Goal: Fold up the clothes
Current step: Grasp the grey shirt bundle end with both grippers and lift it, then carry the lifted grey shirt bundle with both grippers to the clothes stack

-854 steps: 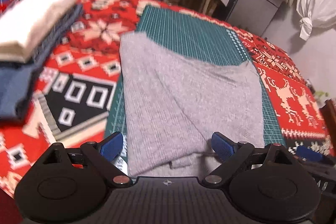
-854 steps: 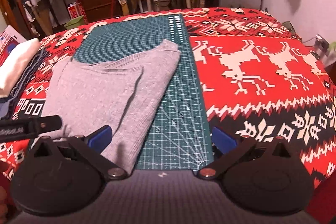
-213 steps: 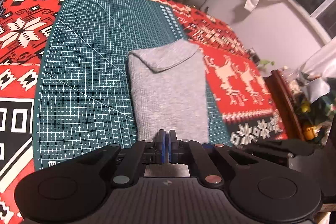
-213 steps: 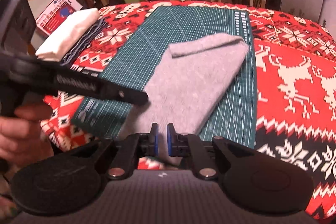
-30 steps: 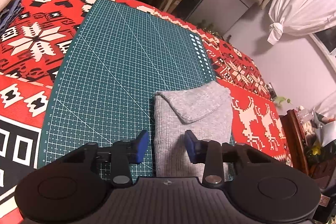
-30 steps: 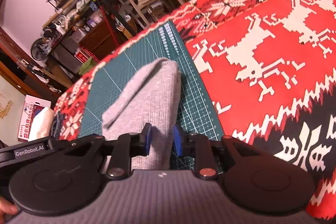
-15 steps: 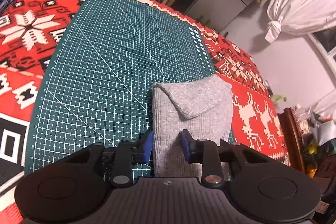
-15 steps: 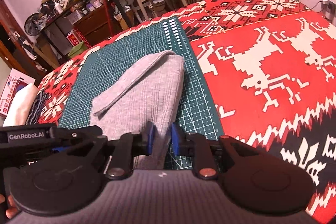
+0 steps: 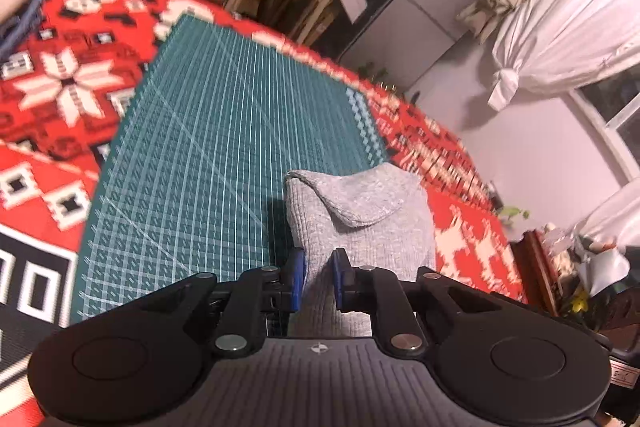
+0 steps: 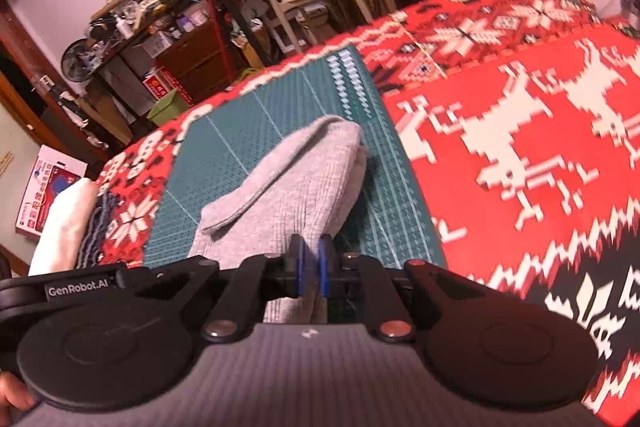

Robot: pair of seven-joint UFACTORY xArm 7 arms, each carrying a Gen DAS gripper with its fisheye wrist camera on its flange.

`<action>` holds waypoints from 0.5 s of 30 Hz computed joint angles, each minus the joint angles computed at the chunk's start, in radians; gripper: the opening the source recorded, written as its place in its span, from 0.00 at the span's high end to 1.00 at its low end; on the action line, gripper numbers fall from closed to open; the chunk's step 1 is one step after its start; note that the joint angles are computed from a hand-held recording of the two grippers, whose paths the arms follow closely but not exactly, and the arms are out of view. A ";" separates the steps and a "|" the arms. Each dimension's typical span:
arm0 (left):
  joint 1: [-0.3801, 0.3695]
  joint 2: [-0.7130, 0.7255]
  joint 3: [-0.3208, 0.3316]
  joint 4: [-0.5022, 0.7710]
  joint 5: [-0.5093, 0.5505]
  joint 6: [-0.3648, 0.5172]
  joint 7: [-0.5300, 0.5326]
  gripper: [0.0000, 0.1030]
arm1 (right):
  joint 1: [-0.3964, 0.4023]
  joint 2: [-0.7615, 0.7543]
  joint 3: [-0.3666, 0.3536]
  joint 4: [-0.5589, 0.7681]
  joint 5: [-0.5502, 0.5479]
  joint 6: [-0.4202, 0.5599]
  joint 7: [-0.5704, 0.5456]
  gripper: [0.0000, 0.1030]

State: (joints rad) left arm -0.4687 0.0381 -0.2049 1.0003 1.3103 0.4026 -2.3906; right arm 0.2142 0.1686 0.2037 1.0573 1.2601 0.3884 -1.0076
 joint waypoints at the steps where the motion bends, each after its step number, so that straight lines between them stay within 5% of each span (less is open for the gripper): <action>1: -0.001 -0.021 0.000 -0.011 0.008 0.011 -0.007 0.86 | -0.001 -0.006 0.002 0.003 0.005 0.009 0.000 0.92; 8: 0.062 -0.267 -0.038 -0.185 -0.079 0.072 0.036 0.86 | 0.039 -0.039 0.016 0.052 0.023 0.069 0.007 0.92; 15: 0.084 -0.619 -0.016 -0.389 -0.312 0.177 0.287 0.86 | 0.137 -0.018 0.064 0.160 -0.021 0.098 0.061 0.92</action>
State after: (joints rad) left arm -0.3842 -0.5810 -0.2205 0.6109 0.9980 0.5800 -2.1041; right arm 0.3514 0.1509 0.2679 1.2170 1.2388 0.4862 -0.9462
